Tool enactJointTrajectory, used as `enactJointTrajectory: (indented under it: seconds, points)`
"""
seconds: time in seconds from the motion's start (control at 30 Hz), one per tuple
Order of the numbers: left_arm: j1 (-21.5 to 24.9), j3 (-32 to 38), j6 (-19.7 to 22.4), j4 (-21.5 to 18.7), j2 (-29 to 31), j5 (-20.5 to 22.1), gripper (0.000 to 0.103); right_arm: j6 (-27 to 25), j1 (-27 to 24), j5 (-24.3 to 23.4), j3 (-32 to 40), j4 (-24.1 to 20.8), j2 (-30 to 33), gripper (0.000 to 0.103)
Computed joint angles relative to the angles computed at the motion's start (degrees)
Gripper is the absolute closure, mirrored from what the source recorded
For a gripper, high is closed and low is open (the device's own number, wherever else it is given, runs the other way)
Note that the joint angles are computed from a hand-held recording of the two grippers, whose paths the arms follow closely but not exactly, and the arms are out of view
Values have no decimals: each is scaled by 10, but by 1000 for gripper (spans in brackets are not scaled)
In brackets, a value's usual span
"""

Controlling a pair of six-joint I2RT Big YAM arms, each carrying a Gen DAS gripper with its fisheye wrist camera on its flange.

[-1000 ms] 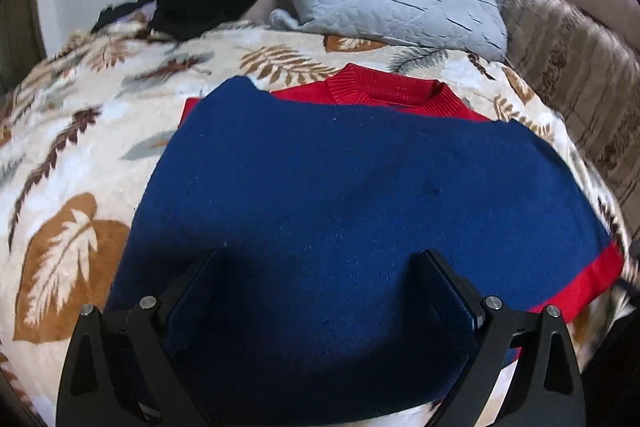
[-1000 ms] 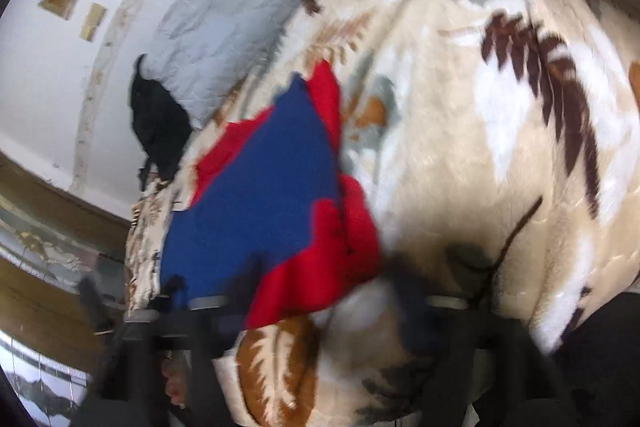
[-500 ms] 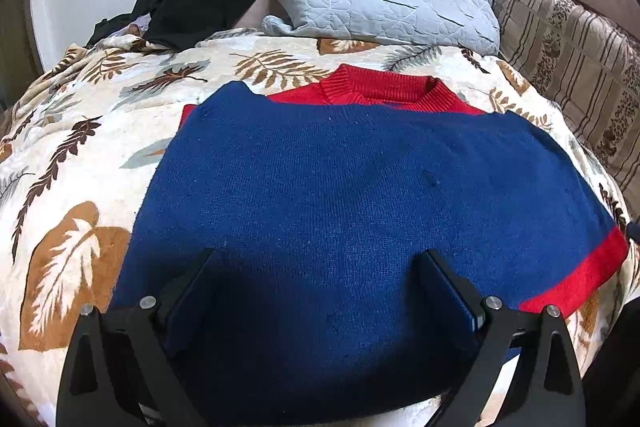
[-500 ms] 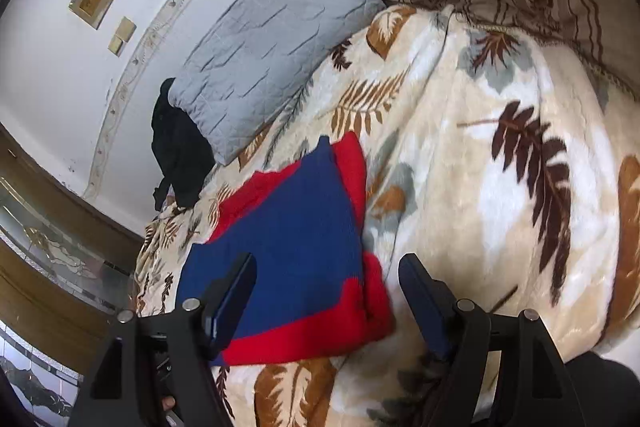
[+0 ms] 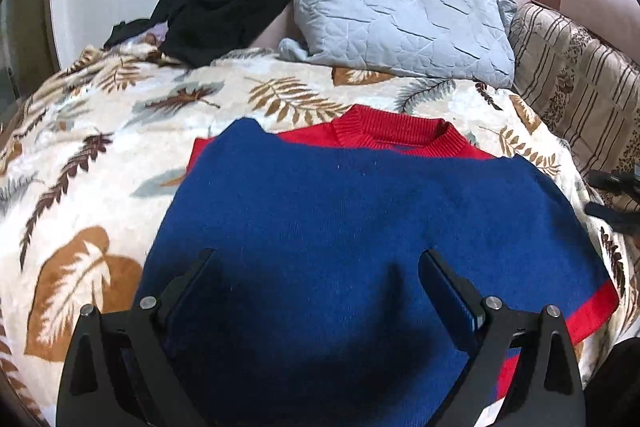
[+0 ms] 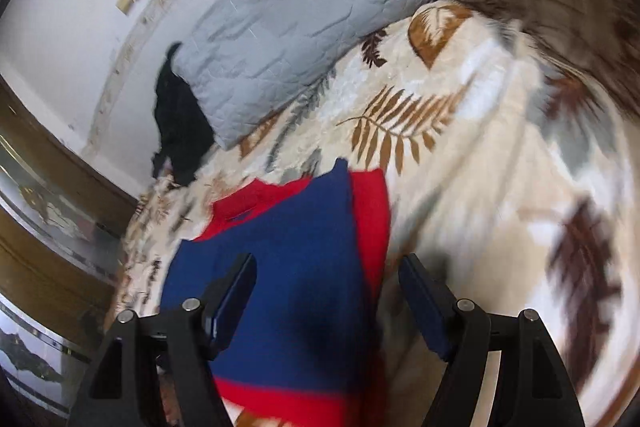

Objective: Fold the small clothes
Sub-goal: 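Open the right tool and lift it away from the folded edge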

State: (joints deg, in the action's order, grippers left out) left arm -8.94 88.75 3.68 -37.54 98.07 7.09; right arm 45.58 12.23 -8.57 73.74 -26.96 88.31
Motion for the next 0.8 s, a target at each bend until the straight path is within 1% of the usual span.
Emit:
enactJointTrajectory:
  seconds: [0.03, 0.07, 0.13, 0.2, 0.23, 0.27, 0.3, 0.33, 0.4, 0.43, 0.5, 0.53, 0.57, 0.6, 0.63, 0.67, 0.7, 0.77, 0.8]
  points:
    - [-1, 5, -1, -6, 5, -1, 5, -15, -6, 0, 28, -22, 26, 27]
    - [-1, 9, -1, -12, 10, -2, 5, -25, -8, 1, 45, -33, 43, 27]
    - [-1, 15, 1, -23, 19, -5, 5, -44, -14, -20, 81, -61, 80, 27]
    - [-2, 5, 9, -11, 20, -11, 5, -67, -12, -26, 112, -88, 109, 28]
    - [-3, 1, 13, -6, 18, -12, 5, -78, -10, -34, 125, -102, 121, 42]
    - [-4, 0, 16, -4, 18, -14, 5, -94, -4, -22, 147, -135, 135, 72]
    - [-4, 0, 16, -4, 19, -13, 5, -96, -2, -21, 152, -142, 137, 76]
    - [-3, 1, 15, -5, 19, -12, 5, -99, 1, -10, 159, -150, 136, 86]
    - [-2, 2, 16, -6, 19, -8, 5, -118, 15, 33, 168, -161, 127, 87]
    - [-2, 2, 18, -6, 20, -8, 5, -128, 25, 65, 172, -167, 120, 88]
    - [-2, 5, 15, -9, 21, -7, 5, -144, 37, 108, 183, -185, 124, 88]
    - [-3, 6, 14, -12, 21, -8, 5, -138, 34, 107, 188, -196, 135, 88]
    - [-3, 7, 15, -16, 19, -6, 5, -124, 28, 92, 185, -197, 144, 87]
    - [-2, 6, 15, -16, 16, -4, 5, -109, 21, 73, 172, -178, 143, 87]
    - [0, 3, 11, -13, 11, 0, 5, -91, 16, 63, 154, -153, 134, 82]
    - [1, 1, 6, -10, 8, 3, 5, -79, 13, 56, 146, -144, 128, 75]
    - [3, 1, 3, -10, 5, 8, 5, -71, 12, 52, 145, -147, 126, 72]
    - [3, 1, 5, -9, 5, 10, 5, -73, 14, 66, 139, -154, 111, 71]
    - [2, 3, 7, -13, 8, 4, 5, -70, 17, 77, 130, -149, 97, 71]
